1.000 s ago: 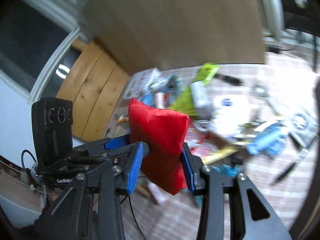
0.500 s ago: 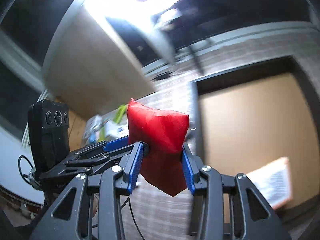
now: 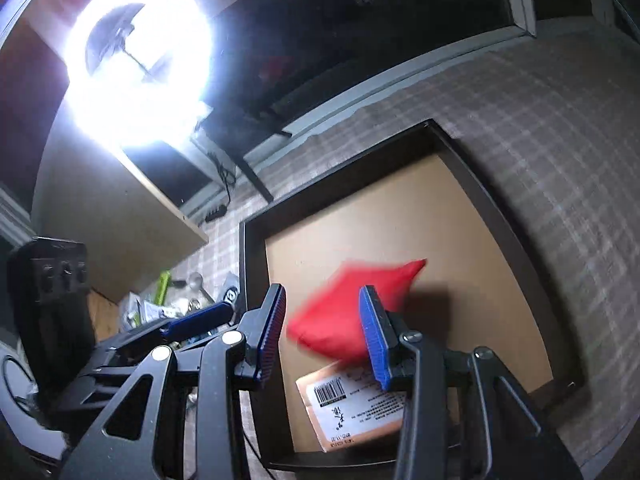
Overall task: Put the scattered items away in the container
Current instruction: 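Carry the red pouch with both tools and release it into the tray, then reach the right tool to the pink bottle while the left tool reaches the clothespin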
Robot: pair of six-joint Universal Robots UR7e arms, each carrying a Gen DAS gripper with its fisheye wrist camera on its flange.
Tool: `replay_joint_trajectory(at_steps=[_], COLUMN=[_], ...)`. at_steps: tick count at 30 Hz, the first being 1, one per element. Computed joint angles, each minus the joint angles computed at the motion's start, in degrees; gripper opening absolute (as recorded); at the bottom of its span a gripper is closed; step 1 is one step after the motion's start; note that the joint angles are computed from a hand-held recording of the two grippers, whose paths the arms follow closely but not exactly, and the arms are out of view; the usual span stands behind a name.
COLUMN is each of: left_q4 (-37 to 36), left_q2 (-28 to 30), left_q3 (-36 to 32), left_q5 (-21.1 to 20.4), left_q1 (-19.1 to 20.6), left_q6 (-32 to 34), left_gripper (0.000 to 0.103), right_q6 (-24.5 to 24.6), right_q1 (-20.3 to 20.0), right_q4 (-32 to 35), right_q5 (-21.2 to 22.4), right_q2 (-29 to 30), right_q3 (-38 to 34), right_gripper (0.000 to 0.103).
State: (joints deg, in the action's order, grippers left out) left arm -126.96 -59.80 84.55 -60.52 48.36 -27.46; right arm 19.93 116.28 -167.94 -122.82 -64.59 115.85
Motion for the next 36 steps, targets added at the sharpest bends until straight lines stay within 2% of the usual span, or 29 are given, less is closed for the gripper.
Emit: replay_joint_trajectory(at_steps=[6,9,12,18,23,27,32,36], left_q4=[2.69,5.82,10.80,22.76,30.75,34.38,34.38,33.77], left_q2=[-9.13,-15.25,-22.21,-36.49,-45.88,-50.88,-54.05,-54.49], left_q3=[7.83,12.31,16.61,23.75,27.67,29.92,32.12,32.57], left_q5=[3.02,7.56,11.74,16.22,16.94,17.00,16.47,15.88], left_q1=[-0.07,-0.39,-1.06,-1.14,-0.80,-0.56,-0.19,0.32], left_q6=[-4.95,-8.98,-14.90,-30.01,-41.08,-46.27,-49.20,-49.15], left_gripper=[0.061,0.060,0.063,0.064,0.064,0.064,0.064,0.064], right_q6=[-2.08,-3.10,-4.19,-6.84,-7.66,-7.68,-6.07,-8.13], right_q1=[2.33,3.88,5.42,8.39,9.72,10.24,9.77,10.42], right_q4=[2.39,3.73,5.37,8.55,10.87,11.98,13.54,14.87], right_q5=[1.20,2.18,3.63,6.27,9.41,10.40,10.08,7.83], right_q2=[4.21,7.14,10.42,17.22,21.95,24.26,25.41,26.87], right_q3=[-2.63,-4.76,-7.43,-12.76,-16.76,-18.29,-18.18,-18.20], right_gripper=[0.039,0.039,0.039,0.039,0.039,0.039,0.039,0.039])
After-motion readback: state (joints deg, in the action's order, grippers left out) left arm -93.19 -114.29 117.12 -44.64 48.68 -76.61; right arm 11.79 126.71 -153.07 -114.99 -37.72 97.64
